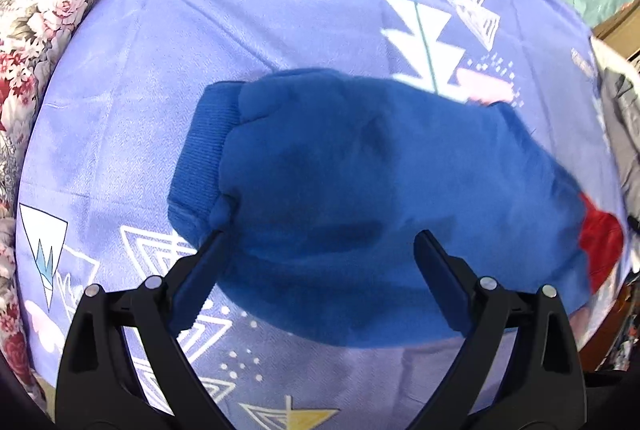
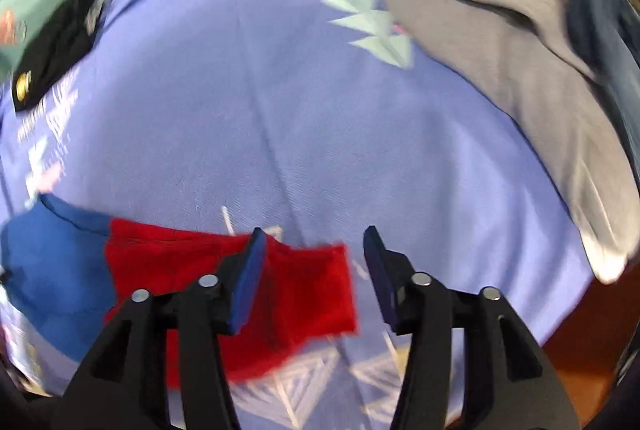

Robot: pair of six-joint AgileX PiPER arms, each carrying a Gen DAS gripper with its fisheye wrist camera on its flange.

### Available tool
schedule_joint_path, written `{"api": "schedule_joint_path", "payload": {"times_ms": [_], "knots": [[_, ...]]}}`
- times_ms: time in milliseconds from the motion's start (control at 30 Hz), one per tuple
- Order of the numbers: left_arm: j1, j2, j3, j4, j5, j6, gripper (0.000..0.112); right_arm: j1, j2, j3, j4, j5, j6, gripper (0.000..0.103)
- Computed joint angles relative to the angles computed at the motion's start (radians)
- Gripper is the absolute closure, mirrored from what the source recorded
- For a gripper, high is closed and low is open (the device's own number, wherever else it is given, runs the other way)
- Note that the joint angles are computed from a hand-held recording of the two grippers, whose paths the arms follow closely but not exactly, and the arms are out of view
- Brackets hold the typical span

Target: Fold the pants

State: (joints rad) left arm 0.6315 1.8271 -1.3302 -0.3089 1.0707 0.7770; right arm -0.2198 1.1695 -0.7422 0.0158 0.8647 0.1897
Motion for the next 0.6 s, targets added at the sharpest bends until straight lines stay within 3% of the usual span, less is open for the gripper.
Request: {"api": "schedule_joint_path", "payload": {"times_ms": [67, 200, 333, 533, 600], "knots": [[0.015, -0.013, -0.011, -0.032, 0.040, 0.030, 0.017, -0.168, -0.052, 0.025, 0.160, 0.074, -0.172, 0.051], [0.032, -0.044, -0.001, -0.068, 0.077, 0.097, 0.017, -0.385, -0.118, 0.110, 0.356, 0.212, -0.362, 0.052], [0.022, -0.045, 0.009, -0.059, 0.081, 0.111, 0.017, -0.414, -0.157, 0.210, 0.501, 0.232, -0.406, 0.058], [-0.011, 0.003, 0.032, 0.011, 0.037, 0.023, 0.017, -0.359, -0.082, 0.283, 0.608, 0.101, -0.341, 0.057], [-0.018, 0.013, 0.047, 0.033, 0.007, 0.008, 0.017, -0.231, -0.074, 0.265, 0.539, 0.027, -0.236, 0.057]]}}
